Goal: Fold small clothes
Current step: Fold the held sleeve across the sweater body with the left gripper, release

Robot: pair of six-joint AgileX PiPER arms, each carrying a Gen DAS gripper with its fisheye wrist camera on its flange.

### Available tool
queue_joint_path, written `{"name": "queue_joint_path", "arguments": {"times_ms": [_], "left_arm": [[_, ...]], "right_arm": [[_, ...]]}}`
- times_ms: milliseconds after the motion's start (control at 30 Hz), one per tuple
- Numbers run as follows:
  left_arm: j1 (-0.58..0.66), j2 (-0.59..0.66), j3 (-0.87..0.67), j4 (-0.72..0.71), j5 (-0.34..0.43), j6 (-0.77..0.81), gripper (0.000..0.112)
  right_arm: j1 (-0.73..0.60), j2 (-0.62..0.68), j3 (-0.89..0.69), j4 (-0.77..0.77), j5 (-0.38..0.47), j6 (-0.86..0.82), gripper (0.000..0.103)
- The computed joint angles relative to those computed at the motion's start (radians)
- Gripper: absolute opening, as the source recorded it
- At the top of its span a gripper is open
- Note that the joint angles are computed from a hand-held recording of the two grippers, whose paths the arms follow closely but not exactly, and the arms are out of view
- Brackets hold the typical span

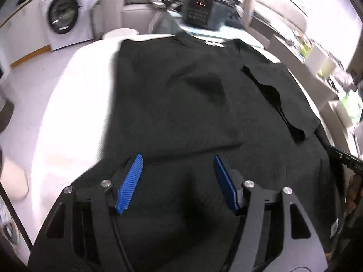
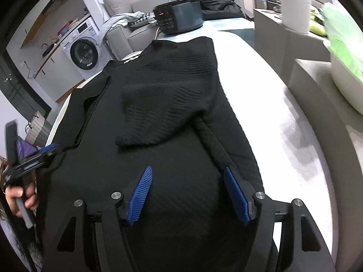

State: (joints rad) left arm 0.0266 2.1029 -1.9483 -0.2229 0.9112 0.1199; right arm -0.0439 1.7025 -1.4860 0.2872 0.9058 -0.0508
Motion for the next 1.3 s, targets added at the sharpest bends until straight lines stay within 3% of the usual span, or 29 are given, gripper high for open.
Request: {"name": "queue_joint_path", "arguments": {"times_ms": [100,167,233,333,367,400,433,467,533,733,833,1033,1100,1200,1300], "left_arm": [[0.05,-0.174,0.282,0.053,-0.137,-0.048,0.065],[0.087,-0.253,0.409,0.049,-0.181,-0.041,0.065],[0.099,-0.292,0.494,0.116,-0.218,-0.089,0.065],[0.131,-0.312,0.567,0.051,-0.25,-0.021,0.064],[0.132,-0.331,0.599,0.05,-0.279,-0.006,0.055],[0.128,-0.345,0.618,0.069,-0.282,-0.013,0.045],[0.128,-0.349,0.623,0.068,-0.278,-0.012,0.039],[0.135,-0.358,0.632,0.049,-0.273,0.005,0.032],[0.15,-0.384,0.663,0.014,-0.26,0.044,0.023],[0.152,-0.456,0.719,0.012,-0.215,0.068,0.022],[0.183,-0.515,0.776,-0.027,-0.21,0.09,0.022],[0.16,-0.538,0.743,-0.095,-0.23,0.095,0.03],[0.113,-0.512,0.686,-0.125,-0.232,0.106,0.035],[0.025,-0.417,0.545,-0.157,-0.204,0.12,0.047],[-0.069,-0.303,0.407,-0.052,-0.172,0.024,0.047]], "right_arm": [[-0.028,-0.054,0.062,-0.01,-0.02,-0.001,0.067],[-0.033,-0.082,0.098,-0.055,-0.041,0.024,0.067],[-0.033,-0.075,0.104,-0.117,-0.049,0.063,0.067],[-0.046,-0.046,0.094,-0.134,-0.058,0.066,0.067],[-0.044,-0.028,0.08,-0.145,-0.053,0.074,0.066],[-0.028,-0.017,0.07,-0.197,-0.056,0.109,0.055],[-0.012,-0.008,0.057,-0.244,-0.056,0.129,0.03],[-0.012,0.005,0.04,-0.251,-0.044,0.134,0.017],[-0.032,0.028,0.009,-0.233,-0.036,0.145,0.008],[-0.073,0.057,-0.054,-0.207,0.025,0.16,0.01],[-0.08,0.016,-0.028,-0.168,0.044,0.13,0.025],[0.026,-0.176,0.154,-0.239,-0.04,0.127,0.038],[0.071,-0.195,0.173,-0.218,-0.064,0.132,0.045],[0.156,-0.154,0.13,-0.205,-0.081,0.15,0.045],[0.237,-0.079,0.059,-0.178,-0.096,0.137,0.045]]}}
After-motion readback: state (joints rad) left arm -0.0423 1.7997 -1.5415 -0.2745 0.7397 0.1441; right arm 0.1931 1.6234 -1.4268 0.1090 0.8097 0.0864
